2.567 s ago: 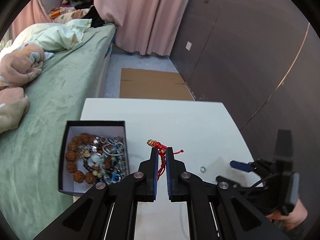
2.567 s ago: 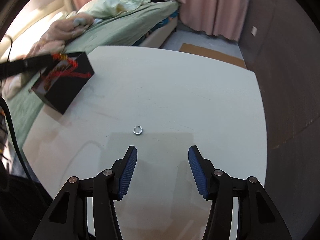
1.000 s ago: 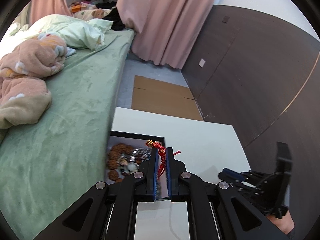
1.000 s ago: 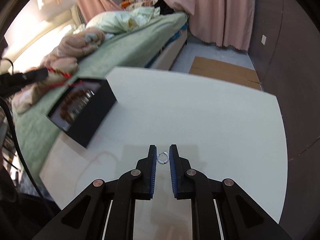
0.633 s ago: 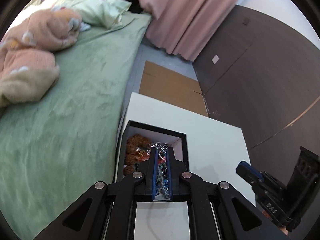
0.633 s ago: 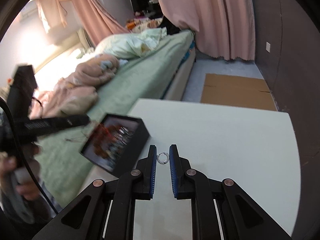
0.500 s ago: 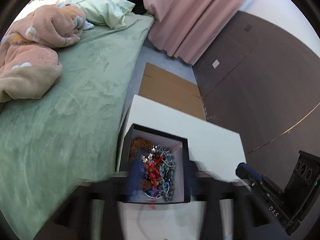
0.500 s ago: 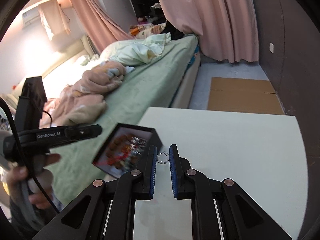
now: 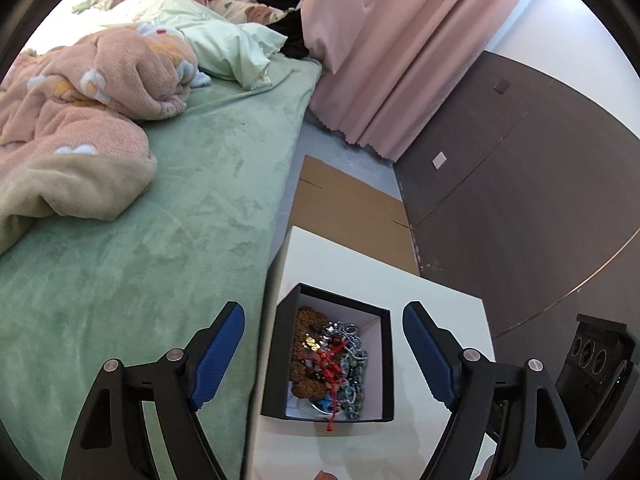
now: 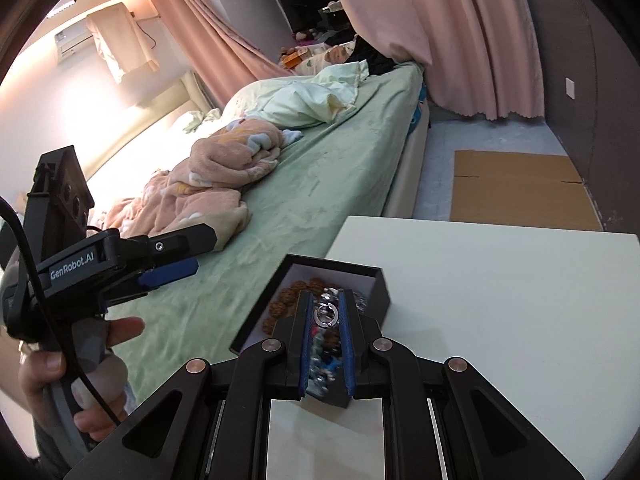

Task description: Organize jewelry

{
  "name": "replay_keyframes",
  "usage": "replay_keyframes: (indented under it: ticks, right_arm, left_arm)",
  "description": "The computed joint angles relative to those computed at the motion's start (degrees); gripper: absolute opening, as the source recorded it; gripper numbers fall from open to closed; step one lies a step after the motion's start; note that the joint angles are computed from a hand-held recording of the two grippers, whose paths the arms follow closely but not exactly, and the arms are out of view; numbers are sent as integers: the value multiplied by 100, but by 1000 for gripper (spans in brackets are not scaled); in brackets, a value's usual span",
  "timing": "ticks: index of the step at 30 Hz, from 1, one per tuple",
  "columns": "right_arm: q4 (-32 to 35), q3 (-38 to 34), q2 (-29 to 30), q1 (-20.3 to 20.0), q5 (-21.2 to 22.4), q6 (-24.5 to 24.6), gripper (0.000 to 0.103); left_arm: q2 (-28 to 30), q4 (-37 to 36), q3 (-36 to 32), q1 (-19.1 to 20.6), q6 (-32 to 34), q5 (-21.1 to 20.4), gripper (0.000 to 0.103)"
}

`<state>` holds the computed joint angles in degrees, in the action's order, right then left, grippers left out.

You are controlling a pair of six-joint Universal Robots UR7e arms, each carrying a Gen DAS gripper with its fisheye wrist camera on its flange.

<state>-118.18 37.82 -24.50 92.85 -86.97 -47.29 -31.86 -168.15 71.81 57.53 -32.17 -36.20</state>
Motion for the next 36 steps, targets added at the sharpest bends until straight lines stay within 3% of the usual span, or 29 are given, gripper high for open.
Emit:
replay_keyframes:
  ticks: [4, 7, 8, 11, 12, 20, 29, 36]
  right_arm:
    - [39, 17, 54, 42, -11, -3, 14]
    - [-70, 113, 69, 107, -310, -77, 15]
    - [-99, 149, 60, 130, -446, -98, 20]
    - [-262, 300, -17, 161, -780, -54, 63]
    - [-437, 447, -111, 141, -746, -20, 70]
    - [-705, 697, -505, -18, -559, 360, 72]
    - [-1096, 1244, -1000, -113, -674, 560, 99]
    - [-1322, 1545, -1289, -173, -691, 813, 101]
  left_arm:
    - [-13, 46, 31, -13, -17, 77, 82]
    - [0, -20, 43, -45, -14, 189, 84]
    - [4, -72, 56, -64, 11, 230, 87]
    - [39, -237, 70, -113, 150, 299, 95]
    - [46, -249, 73, -125, 177, 306, 95]
    - [55, -161, 178, -234, 182, 377, 96]
    - [102, -227, 315, -429, 341, 567, 96]
    - [276, -550, 292, -622, 843, 802, 103]
